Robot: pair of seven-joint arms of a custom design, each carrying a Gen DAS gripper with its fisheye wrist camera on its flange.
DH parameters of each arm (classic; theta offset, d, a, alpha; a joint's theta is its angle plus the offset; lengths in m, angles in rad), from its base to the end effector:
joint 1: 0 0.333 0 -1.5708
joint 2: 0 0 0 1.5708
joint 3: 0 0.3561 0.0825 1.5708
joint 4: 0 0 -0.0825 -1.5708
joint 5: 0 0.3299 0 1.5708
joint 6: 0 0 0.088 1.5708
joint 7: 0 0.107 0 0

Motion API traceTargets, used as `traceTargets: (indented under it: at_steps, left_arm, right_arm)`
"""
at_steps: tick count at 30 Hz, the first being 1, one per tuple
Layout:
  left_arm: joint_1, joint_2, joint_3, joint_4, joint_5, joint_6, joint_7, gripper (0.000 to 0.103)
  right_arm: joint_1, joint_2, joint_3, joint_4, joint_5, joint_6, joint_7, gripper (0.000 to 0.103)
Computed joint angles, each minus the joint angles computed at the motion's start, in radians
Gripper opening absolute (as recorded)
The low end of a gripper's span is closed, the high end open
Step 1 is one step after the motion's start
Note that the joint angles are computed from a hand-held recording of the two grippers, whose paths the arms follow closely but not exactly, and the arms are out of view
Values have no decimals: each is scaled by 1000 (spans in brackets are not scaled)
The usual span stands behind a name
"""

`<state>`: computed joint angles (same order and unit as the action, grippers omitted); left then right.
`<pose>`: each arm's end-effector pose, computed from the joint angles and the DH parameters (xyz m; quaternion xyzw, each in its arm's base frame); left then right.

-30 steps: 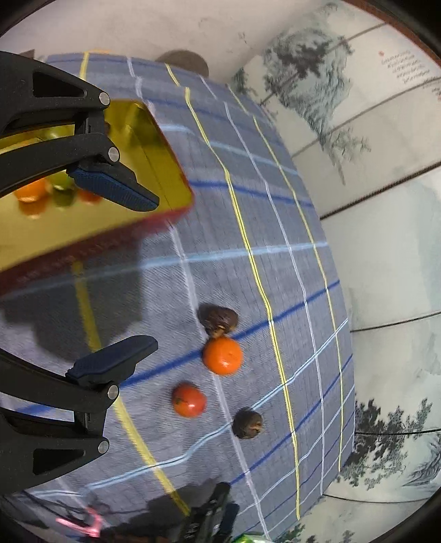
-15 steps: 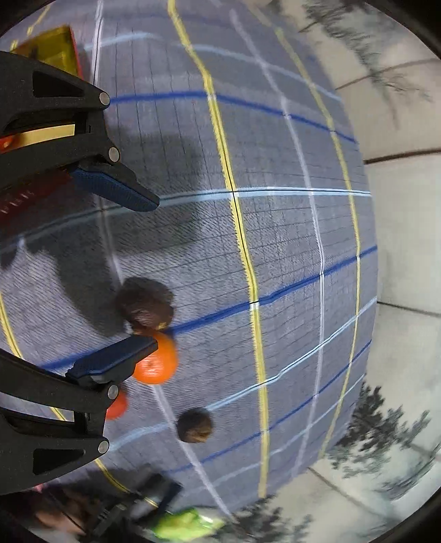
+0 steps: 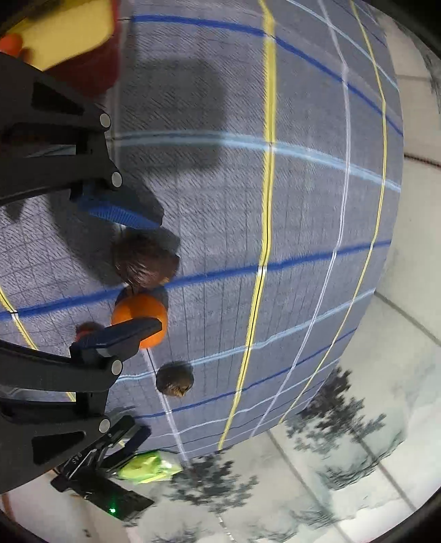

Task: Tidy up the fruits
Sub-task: 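Reach to the brown dried fruit beside the tangerine and grasp it with the left gripper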

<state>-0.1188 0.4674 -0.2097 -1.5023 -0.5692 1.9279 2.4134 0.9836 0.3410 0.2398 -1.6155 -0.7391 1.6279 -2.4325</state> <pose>0.6186 -0.2217 0.4699 0.2974 -0.9041 0.2559 0.1693 0.2844 0.5242 0.4877 -0.3124 0.8840 -0.3001 0.1754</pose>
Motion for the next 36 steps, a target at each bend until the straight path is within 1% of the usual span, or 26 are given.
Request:
traceTargets:
  at_steps: [3, 6, 9, 11, 15, 16, 19, 21, 23, 25, 27, 29, 33, 36]
  left_arm:
    - [6, -2, 4, -3, -4, -12, -18, 55]
    - [-4, -5, 8, -9, 8, 18, -29, 54]
    - [-8, 13, 8, 16, 14, 14, -55, 53]
    - [-14, 15, 9, 19, 23, 32, -65, 50]
    - [-12, 24, 8, 28, 20, 41, -95, 45]
    - [-13, 19, 8, 19, 21, 52, -95, 44]
    - [-29, -29, 14, -55, 50, 115, -90, 44]
    - [-44, -73, 17, -122, 82, 170, -67, 44]
    - [-44, -102, 12, -177, 78, 227, -27, 44]
    - [-43, -109, 11, -191, 70, 244, -23, 44]
    - [-40, -101, 11, -183, 58, 240, -34, 42]
    - [-34, -87, 8, -160, 49, 216, -41, 34]
    - [-27, -96, 7, -170, 29, 210, -45, 34]
    - [1, -132, 2, -208, -25, 185, -14, 34]
  right_arm:
    - [0, 0, 0, -1, 1, 0, -1, 74]
    - [-1, -1, 0, -1, 0, 2, -1, 75]
    - [0, 3, 0, 3, 0, -1, -1, 76]
    - [1, 2, -1, 3, -1, 0, 1, 76]
    - [0, 1, -1, 3, 1, -1, -2, 76]
    - [0, 1, -1, 3, 1, -1, -2, 76]
    - [1, 3, -1, 5, 1, 0, -2, 77]
    - [1, 5, -1, 5, 0, 2, -1, 77]
    - [1, 6, -2, 7, -1, 3, -1, 77]
    - [1, 4, -2, 5, 0, 3, -1, 77]
    - [1, 4, -2, 5, 0, 2, -1, 77]
    - [1, 6, -2, 7, 0, 2, -2, 77]
    - [1, 3, -2, 4, 0, 2, -1, 77]
    - [1, 3, -2, 5, 1, 1, -2, 77]
